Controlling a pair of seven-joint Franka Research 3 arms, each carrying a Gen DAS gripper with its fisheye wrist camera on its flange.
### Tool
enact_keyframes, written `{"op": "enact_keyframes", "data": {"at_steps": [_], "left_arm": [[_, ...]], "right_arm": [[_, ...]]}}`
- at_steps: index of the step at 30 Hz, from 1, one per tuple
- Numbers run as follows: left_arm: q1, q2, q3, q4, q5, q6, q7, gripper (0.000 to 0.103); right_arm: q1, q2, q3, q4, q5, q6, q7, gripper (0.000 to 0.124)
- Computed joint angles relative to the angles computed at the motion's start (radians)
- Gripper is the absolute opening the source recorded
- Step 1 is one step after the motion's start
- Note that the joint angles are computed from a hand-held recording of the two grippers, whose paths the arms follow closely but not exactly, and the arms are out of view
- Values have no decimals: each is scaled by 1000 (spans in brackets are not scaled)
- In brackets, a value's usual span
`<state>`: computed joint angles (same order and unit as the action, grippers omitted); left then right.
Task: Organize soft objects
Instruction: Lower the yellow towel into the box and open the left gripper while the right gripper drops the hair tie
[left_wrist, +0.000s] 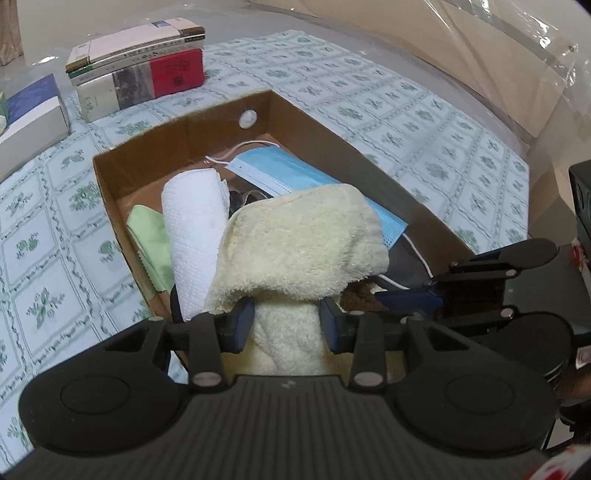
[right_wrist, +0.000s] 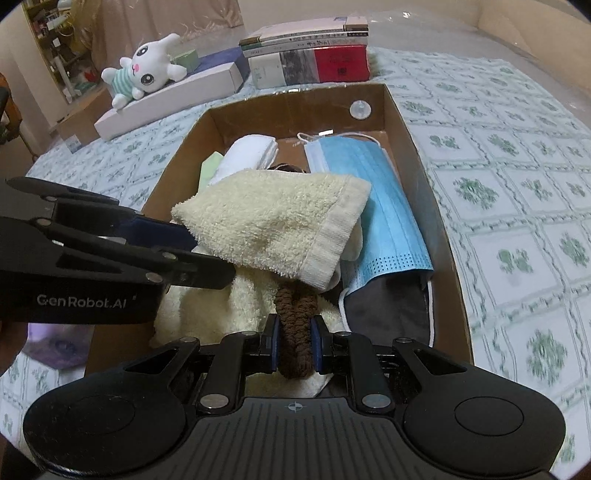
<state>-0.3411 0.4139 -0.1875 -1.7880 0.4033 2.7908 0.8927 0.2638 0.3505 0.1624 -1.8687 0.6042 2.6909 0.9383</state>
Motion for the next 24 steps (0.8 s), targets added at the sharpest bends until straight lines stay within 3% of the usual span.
{"op": "enact_keyframes", "data": {"at_steps": [6,12,15,18,22,24], "left_arm": [[8,24,16,39,-1,-8,-10,35],[5,0,22,13,11,10,-39,35],[-2,-29,29,-24,24,35,-78,39],[-22,-70,47,-69,64,59,-144,45],[-73,-144,100,-135,210,80,-312,54],[-96,-184,124,-166,324,91,-436,65]], "right_arm": [[7,75,-2,101,-28,-9,11,17],[-12,72,17,99,-13,-6,-3,19],[-49,37,50,59,68,-16,-80,44],[-52,-26,54,-13,133,8,-148,61],[-44,-117,42,-101,214,27,-220,65],[-28,-167,27,-149,238,46,-229,65]]}}
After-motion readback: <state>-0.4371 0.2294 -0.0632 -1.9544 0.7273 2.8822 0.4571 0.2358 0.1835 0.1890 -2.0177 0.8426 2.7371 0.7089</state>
